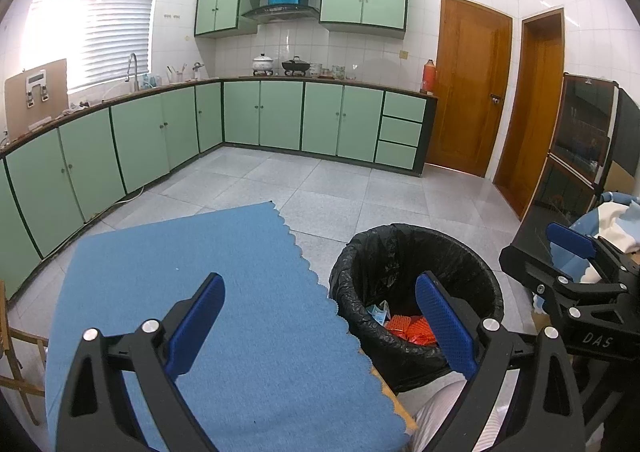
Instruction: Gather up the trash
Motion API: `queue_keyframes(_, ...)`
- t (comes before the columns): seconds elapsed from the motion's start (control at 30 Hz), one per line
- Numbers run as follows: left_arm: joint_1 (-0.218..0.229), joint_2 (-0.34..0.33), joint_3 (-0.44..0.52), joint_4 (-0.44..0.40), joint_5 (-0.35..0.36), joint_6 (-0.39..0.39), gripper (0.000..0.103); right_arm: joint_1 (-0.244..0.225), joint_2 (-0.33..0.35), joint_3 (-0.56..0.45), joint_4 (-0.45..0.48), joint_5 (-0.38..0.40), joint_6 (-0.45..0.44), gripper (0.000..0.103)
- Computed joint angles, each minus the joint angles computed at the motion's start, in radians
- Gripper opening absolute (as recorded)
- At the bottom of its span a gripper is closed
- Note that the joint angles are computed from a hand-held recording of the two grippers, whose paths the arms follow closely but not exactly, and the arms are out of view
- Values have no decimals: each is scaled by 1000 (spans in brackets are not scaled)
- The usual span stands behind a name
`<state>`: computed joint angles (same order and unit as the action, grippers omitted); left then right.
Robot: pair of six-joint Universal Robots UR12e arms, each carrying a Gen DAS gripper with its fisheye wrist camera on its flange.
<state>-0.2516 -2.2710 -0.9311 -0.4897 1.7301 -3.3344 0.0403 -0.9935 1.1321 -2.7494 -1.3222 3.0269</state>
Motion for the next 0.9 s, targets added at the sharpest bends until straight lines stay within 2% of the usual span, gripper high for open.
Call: queue_keyframes(0.9,5,1,0,-12,-6,2,94,1,9,-15,16,2,-2,98)
